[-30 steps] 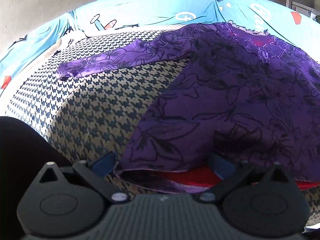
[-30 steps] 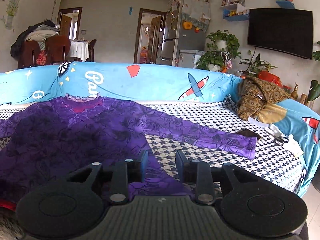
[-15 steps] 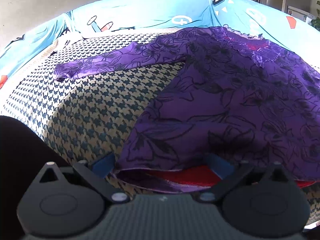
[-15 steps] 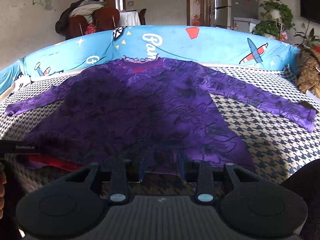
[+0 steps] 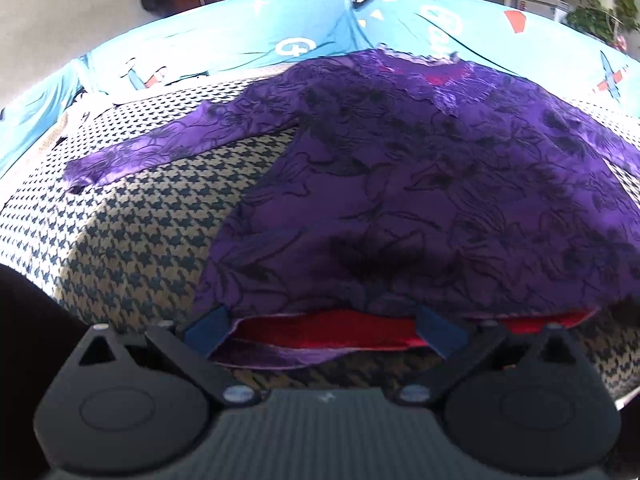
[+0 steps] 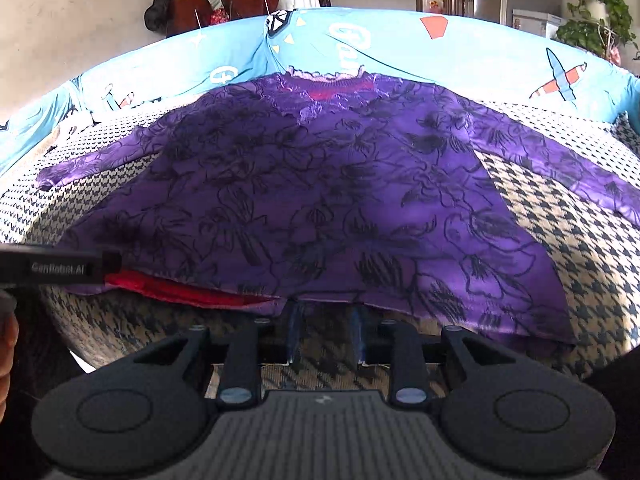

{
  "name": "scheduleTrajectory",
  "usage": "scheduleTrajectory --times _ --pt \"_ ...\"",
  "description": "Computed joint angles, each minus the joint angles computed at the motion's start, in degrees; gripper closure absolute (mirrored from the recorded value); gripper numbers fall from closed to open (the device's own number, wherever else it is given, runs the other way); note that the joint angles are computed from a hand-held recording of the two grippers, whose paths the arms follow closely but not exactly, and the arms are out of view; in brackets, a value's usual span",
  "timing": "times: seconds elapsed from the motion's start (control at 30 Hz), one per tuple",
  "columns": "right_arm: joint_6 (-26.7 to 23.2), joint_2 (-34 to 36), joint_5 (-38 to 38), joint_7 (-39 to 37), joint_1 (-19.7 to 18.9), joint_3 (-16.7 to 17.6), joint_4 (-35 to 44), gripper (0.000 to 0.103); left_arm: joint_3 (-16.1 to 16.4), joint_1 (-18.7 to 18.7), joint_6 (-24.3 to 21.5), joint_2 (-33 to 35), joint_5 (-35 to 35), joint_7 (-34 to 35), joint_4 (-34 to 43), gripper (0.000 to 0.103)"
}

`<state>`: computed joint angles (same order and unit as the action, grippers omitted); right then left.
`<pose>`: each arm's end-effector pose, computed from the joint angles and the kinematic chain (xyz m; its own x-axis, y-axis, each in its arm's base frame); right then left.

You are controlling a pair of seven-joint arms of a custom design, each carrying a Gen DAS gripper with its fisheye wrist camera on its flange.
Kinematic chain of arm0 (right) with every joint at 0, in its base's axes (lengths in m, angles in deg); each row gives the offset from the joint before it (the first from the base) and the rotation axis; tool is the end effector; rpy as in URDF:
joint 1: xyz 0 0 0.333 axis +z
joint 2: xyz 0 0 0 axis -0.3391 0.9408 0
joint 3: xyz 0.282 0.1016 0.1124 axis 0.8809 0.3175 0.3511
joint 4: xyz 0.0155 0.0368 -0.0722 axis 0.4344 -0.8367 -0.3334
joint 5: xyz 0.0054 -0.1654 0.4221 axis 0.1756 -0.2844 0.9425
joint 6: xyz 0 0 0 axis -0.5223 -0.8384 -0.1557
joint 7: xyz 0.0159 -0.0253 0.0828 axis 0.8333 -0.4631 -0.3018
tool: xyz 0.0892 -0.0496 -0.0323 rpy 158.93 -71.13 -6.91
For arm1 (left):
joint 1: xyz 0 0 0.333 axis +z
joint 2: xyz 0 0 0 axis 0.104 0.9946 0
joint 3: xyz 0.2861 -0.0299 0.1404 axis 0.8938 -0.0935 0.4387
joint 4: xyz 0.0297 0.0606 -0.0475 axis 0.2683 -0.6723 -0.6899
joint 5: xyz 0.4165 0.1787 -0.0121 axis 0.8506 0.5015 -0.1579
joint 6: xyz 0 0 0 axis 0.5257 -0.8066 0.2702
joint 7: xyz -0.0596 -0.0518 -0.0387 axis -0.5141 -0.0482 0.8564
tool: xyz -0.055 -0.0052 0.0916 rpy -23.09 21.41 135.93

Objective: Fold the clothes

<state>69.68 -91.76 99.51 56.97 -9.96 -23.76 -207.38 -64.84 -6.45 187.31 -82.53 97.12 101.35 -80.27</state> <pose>0.5177 0.0325 0.4877 0.4033 -0.9135 -0.0536 -0.6331 -0.2362 -0.7372 0.4873 -0.2466 0.5074 0.3119 -0.9474 -0.0713 -0.7360 -0.1935 -0.6488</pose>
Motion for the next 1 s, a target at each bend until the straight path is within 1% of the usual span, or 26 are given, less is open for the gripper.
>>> scheduleTrajectory --times 0.1,0.13,0.2,0.27,0.37,0.47,0.6,0.67,0.73,0.77,0.87,0.93,1.0 --pt "2.8 2.1 4.8 -4.6 2.9 -1.7 1.6 0.075 0.3 -0.3 1.1 1.0 -0.6 1.5 0.4 0.0" --pt "3.2 2.9 6.0 -5.8 3.4 -1.9 2.3 0.075 0.5 -0.3 1.3 1.6 -1.1 2.3 0.7 0.0" --pt "2.4 5.0 6.4 -6.4 3.3 -1.6 4.2 0.075 0.9 -0.3 1.9 2.8 -1.9 3.5 1.1 0.0" --pt "1.3 7.2 3.9 -2.4 1.4 0.0 6.0 0.075 1.1 -0.1 3.1 3.4 -2.1 3.4 0.8 0.0" --pt "0.1 8.2 3.1 1.5 0.2 0.6 7.0 0.079 0.9 0.5 4.2 4.1 -0.7 3.2 1.1 0.0" --pt "0.7 6.6 3.8 0.0 0.5 0.4 5.8 0.078 0.8 1.1 5.1 5.0 1.0 2.3 1.5 0.0" --pt "-0.4 3.3 6.6 -5.8 2.0 -1.2 3.6 0.078 0.8 1.7 5.6 6.4 2.9 1.1 2.6 0.0" --pt "-2.9 1.5 8.9 -9.8 2.9 -2.7 2.8 0.078 1.0 2.0 6.2 7.0 3.4 0.5 3.0 0.0" --pt "-6.6 0.1 10.0 -13.0 3.0 -3.7 2.4 0.078 1.1 2.2 6.6 7.4 4.1 0.0 3.3 0.0" --pt "-9.3 -0.3 9.9 -13.9 2.8 -3.9 2.5 0.078 1.2 2.3 6.6 7.7 4.4 -0.1 3.5 0.0" --pt "-15.4 0.0 8.0 -13.0 1.3 -3.3 3.1 0.078 1.4 2.4 6.7 8.3 4.6 -0.1 4.1 0.0" --pt "-18.1 0.3 7.5 -13.2 0.7 -2.9 3.6 0.078 1.6 2.5 6.9 8.6 4.2 0.1 4.4 0.0" --pt "-19.7 0.5 7.5 -13.8 0.4 -2.6 3.8 0.078 1.9 2.5 6.9 9.0 3.5 0.9 4.9 0.0"
